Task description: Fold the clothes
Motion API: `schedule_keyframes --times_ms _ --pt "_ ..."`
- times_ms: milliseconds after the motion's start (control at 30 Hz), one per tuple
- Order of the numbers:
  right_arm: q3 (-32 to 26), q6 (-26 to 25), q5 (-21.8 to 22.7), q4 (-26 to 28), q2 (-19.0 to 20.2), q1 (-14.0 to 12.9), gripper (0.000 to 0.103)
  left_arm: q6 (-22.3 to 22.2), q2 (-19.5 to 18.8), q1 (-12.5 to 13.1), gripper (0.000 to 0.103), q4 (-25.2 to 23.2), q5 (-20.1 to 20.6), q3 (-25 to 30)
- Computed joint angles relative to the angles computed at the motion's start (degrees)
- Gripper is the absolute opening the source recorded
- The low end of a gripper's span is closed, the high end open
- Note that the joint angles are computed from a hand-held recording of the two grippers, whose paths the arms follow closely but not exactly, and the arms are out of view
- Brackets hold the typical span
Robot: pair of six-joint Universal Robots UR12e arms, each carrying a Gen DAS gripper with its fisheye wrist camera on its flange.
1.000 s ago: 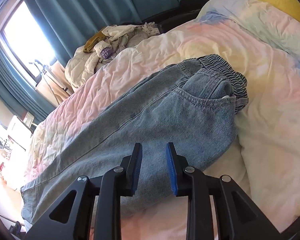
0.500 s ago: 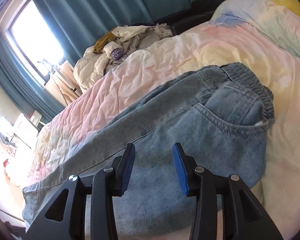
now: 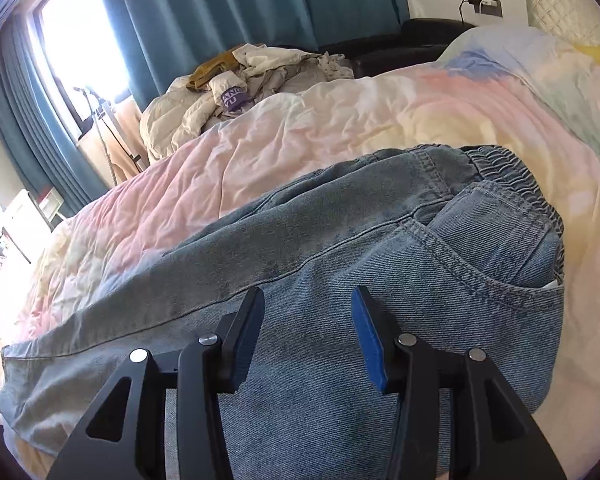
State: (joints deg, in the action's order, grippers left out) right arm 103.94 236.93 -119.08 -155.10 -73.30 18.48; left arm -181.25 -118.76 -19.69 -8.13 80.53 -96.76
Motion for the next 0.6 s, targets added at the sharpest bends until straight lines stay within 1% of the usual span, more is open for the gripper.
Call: schedule_keyframes --times_ms 67,133,200,233,267,300,367,467,533,600 --pt "-0.32 -0.93 -0.41 0.91 0.2 0.2 0.046 1.28 0.01 -0.27 0.052 0.9 0.85 -0.26" --pt "-0.38 -0.98 -0.46 1.26 0.16 0.36 0.046 1.73 0.06 0.02 0.056 1.22 -0.5 -0.52" --pt "-0.13 -1.09 0.18 0.93 -0.08 0.43 0.045 2.15 0.06 0.48 0.065 1.41 -2.78 -0.73" --pt "0.03 -1.25 0.42 0.69 -0.23 0.51 0.045 2.39 0.05 0.71 0.068 1.46 -4.01 -0.8" --pt "0.21 -1.54 0.48 0.54 -0.41 0.66 0.045 2.64 0.04 0.9 0.073 1.48 -5.13 -0.86" --pt "0.34 -1.81 0.44 0.7 -0.61 0.82 0.045 3.04 0.02 0.92 0.077 1.32 -5.55 -0.84" --pt "0.73 -2.53 0.44 0.8 -1.01 1.09 0.045 4.47 -0.08 0.37 0.08 0.65 -4.07 -0.55" --pt "1.47 -3.65 0.14 0.9 -1.65 1.44 0.045 7.17 -0.17 -0.92 0.088 -0.23 -0.35 -0.16" --pt "2.07 -3.62 -0.46 1.43 -2.15 1.59 0.046 8.49 -0.25 -1.62 0.09 -0.53 1.88 0.05" --pt "3.01 -2.47 0.02 1.45 -2.81 1.38 0.045 8.92 -0.25 -1.85 0.091 -0.49 2.73 0.05"
